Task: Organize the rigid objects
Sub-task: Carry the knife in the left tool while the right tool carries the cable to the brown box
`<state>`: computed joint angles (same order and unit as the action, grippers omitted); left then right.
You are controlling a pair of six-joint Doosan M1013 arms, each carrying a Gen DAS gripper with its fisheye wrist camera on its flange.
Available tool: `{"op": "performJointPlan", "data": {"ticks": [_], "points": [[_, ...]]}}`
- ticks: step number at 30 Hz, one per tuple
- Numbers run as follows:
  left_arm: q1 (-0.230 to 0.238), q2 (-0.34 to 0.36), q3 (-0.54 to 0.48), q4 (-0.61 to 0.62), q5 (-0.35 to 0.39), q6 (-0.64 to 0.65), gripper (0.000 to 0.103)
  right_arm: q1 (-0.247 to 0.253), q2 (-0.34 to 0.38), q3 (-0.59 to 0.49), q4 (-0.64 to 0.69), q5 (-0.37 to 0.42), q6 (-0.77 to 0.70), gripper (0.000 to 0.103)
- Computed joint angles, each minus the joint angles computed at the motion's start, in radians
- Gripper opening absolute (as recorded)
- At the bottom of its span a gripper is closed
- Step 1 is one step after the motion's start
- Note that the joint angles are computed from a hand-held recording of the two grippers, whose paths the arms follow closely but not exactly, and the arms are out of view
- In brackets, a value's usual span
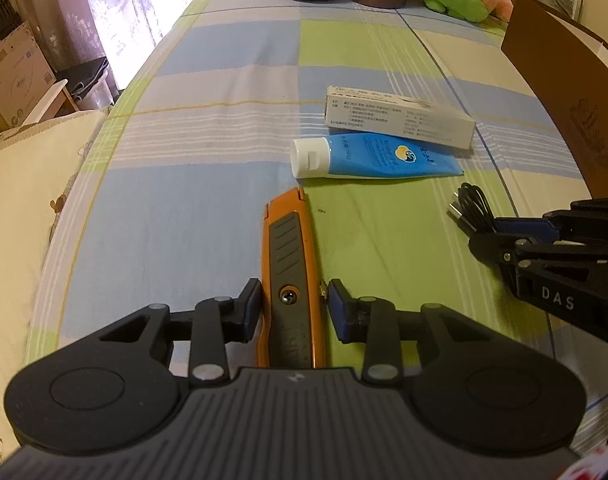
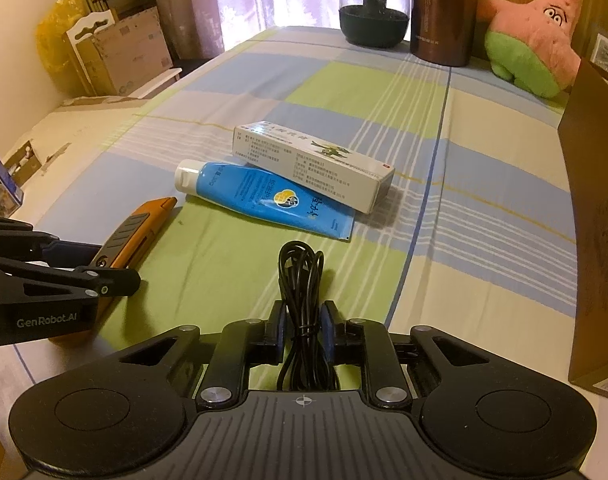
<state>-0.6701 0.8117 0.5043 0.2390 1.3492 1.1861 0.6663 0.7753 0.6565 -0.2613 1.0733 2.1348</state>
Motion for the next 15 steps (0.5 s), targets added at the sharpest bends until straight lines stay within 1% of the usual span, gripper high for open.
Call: {"op": "performJointPlan", "data": {"ticks": [6,8,15], "points": [[0.0,0.009,-0.019,0.0,0.015,0.015,0.03,0.007,0.007,-0.008,-0.03,0.009,-0.02,0.015],[0.001,0.01,-0.021,-0.004,0.016,0.017,0.03,0.006,0.007,-0.009,-0.025,0.01,-0.023,0.012],[0.002,0.011,-0.023,-0.012,0.019,0.02,0.03,0.003,0.007,-0.016,-0.005,0.018,-0.029,0.012]]}}
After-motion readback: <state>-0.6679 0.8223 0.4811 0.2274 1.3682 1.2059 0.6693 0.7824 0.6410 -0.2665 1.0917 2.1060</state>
